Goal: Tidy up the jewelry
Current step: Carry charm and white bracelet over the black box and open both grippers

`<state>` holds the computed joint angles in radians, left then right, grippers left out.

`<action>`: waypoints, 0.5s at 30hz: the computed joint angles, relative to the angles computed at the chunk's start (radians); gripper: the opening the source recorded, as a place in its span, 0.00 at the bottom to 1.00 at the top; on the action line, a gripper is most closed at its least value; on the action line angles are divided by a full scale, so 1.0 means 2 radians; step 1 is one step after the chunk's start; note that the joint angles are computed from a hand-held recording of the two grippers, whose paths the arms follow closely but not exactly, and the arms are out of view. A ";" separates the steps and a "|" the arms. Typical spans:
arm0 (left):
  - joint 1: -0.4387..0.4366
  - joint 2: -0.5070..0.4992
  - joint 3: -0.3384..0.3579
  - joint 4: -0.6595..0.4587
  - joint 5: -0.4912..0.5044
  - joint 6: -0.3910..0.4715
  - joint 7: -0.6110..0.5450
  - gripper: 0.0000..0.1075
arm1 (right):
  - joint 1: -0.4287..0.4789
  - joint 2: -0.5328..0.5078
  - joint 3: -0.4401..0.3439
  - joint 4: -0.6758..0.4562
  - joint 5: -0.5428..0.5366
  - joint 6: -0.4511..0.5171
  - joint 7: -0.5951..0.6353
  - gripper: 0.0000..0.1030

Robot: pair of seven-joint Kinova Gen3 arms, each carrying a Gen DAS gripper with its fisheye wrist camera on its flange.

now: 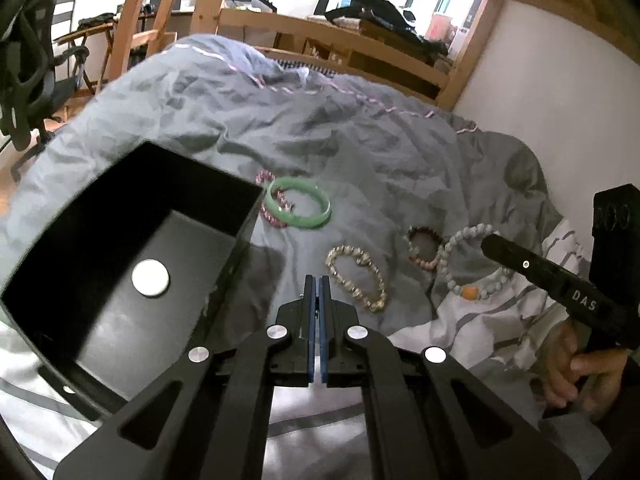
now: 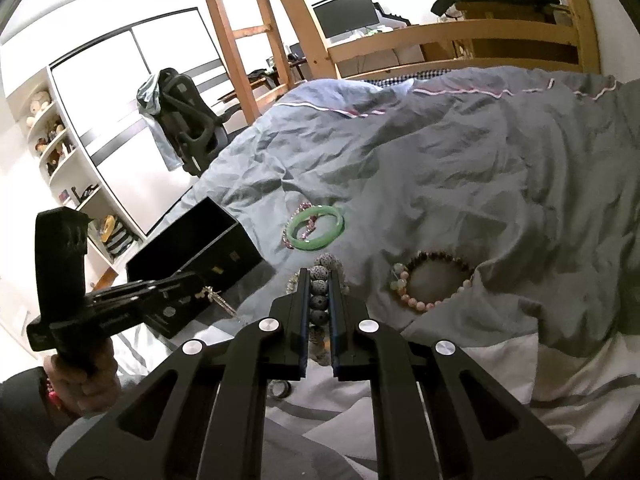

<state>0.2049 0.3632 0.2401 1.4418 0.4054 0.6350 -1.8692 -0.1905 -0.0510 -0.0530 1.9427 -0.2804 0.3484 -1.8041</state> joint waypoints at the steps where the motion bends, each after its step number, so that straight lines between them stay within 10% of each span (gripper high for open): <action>1: 0.000 -0.005 -0.001 -0.001 -0.001 0.001 0.002 0.01 | 0.000 -0.002 0.000 -0.003 0.001 0.002 0.000 0.09; 15: -0.012 -0.052 -0.029 -0.014 -0.020 0.006 0.020 0.01 | -0.025 0.022 -0.029 -0.126 0.092 0.077 -0.044 0.08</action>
